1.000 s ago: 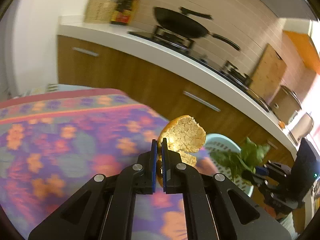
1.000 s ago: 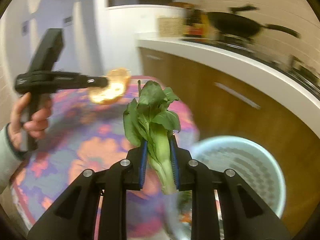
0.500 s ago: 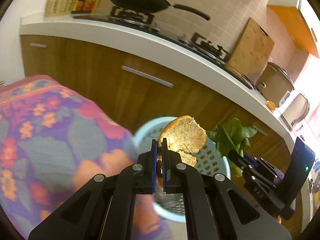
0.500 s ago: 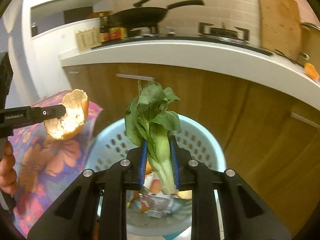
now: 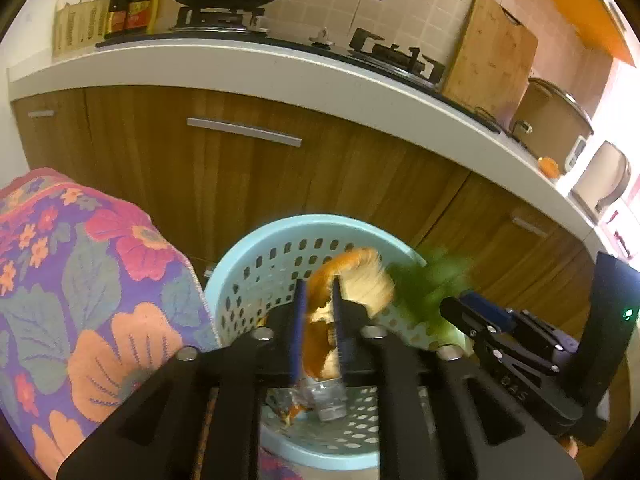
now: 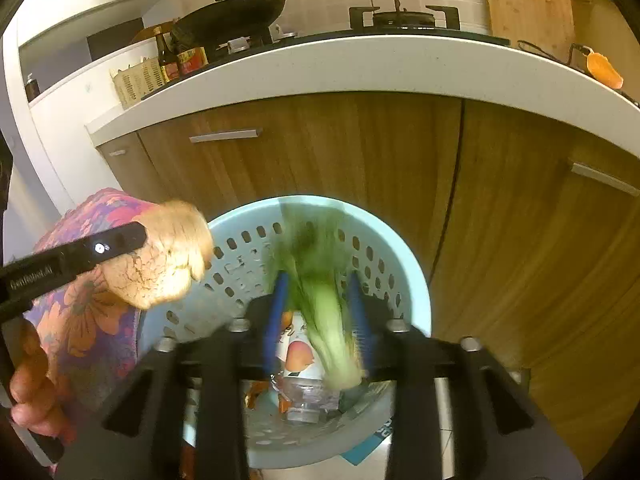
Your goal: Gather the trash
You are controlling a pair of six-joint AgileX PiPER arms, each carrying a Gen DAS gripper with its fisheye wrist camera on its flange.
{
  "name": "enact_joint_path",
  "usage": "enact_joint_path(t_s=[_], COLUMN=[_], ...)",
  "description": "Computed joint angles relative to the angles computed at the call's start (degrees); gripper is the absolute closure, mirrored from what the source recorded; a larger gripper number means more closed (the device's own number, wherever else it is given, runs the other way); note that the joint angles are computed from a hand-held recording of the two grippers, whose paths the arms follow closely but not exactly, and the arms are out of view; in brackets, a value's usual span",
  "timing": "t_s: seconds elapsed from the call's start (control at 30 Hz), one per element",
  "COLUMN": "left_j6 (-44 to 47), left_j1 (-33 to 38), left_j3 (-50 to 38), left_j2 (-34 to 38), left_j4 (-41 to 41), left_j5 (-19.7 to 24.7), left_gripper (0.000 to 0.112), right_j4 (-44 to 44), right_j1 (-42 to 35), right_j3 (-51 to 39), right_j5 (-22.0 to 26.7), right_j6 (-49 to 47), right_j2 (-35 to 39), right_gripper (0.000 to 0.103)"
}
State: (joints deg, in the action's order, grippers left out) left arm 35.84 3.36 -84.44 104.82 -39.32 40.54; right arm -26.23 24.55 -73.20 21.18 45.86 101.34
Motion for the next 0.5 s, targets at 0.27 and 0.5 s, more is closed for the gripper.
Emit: enact_joint_path(t_s=[0.27,0.5], left_j6=[5.74,12.16], left_j1=[3.31,8.34], left_j3=[3.23,10.6], left_j2=[-3.31,-11.11], left_j4=[-7.09,-11.96], left_j5=[0.05,-0.82], left_gripper=[0.066,0.056], right_j4=[-4.83,-14.5], right_j1=[1.77,7.1], right_j3=[1.24,0.71], right_j5=[-0.16,3.0], right_j6=[5.99,14.84], right_j2=[-2.23,-5.58], right_gripper=[0.043,0.043])
